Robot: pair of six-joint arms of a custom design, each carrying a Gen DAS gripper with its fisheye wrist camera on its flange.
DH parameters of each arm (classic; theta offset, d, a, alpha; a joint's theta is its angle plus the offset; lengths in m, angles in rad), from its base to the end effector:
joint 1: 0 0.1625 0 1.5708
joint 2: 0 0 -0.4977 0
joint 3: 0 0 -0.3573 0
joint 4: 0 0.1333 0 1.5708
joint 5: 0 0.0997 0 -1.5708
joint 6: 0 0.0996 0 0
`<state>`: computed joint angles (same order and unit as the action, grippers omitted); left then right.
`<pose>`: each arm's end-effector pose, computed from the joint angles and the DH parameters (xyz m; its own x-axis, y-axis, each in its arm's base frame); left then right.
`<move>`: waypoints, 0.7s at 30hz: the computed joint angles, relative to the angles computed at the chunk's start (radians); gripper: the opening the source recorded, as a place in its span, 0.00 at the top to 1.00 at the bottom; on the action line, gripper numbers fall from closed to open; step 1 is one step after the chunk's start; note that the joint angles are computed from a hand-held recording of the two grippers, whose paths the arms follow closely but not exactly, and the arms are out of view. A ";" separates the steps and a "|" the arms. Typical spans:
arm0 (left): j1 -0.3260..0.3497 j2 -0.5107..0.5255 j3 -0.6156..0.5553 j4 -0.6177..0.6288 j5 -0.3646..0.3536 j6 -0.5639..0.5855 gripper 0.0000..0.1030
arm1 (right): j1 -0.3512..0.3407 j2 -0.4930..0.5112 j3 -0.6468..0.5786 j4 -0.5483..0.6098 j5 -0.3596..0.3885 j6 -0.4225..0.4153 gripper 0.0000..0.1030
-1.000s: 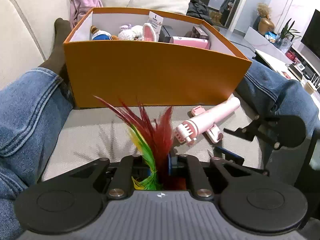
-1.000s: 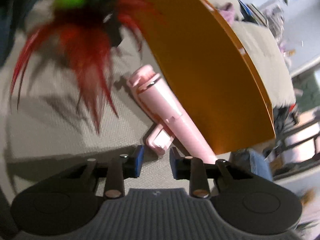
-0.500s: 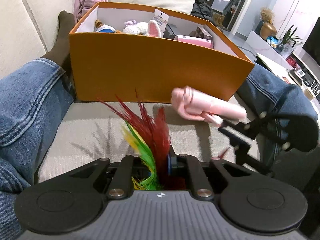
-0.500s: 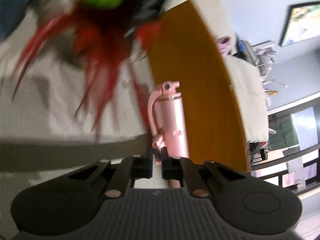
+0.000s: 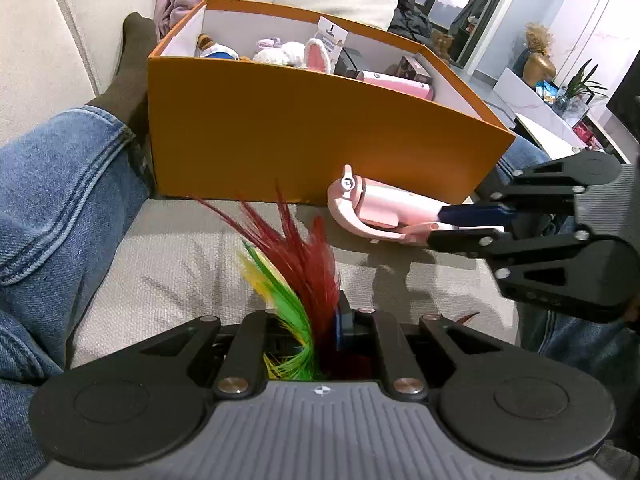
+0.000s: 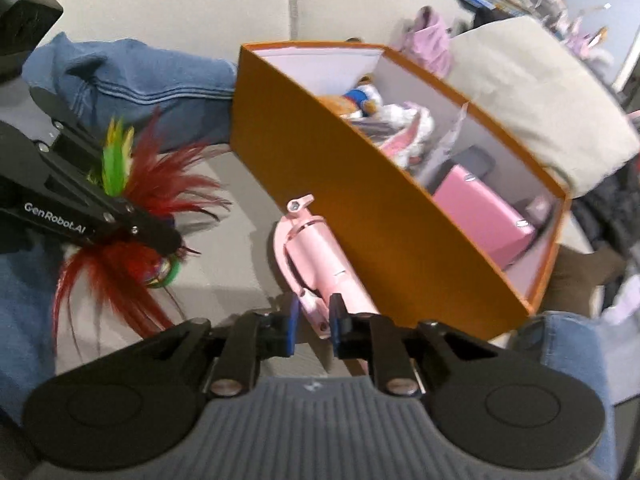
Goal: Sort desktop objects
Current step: 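Grasp the pink selfie stick with the right gripper while left holds the feather toy, then carry the feather toy and pink selfie stick over the orange box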
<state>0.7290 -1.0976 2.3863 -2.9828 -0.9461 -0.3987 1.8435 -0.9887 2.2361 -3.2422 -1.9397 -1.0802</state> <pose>-0.1970 -0.4327 0.1944 -0.8347 0.2567 -0.4871 0.4515 0.8255 -0.3387 0.2328 -0.4710 0.1958 -0.2255 -0.8253 0.5177 -0.9432 0.3180 0.0961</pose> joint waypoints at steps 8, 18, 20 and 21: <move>0.008 -0.001 0.002 -0.010 -0.004 -0.013 0.93 | -0.031 0.015 0.005 -0.067 0.044 -0.121 0.87; 0.003 -0.064 -0.016 -0.003 -0.028 -0.038 0.98 | 0.010 -0.100 -0.075 0.209 0.141 -0.087 0.94; -0.005 -0.087 -0.027 -0.008 -0.022 -0.032 0.98 | 0.025 -0.126 -0.122 0.289 0.167 -0.071 0.94; -0.008 -0.097 -0.036 -0.008 -0.016 -0.029 0.98 | 0.033 -0.133 -0.151 0.326 0.180 -0.065 0.94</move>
<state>0.7206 -1.1947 2.3505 -2.9911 -0.9625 -0.4278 1.8763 -1.1220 2.0849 -2.9161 -1.7597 -1.1451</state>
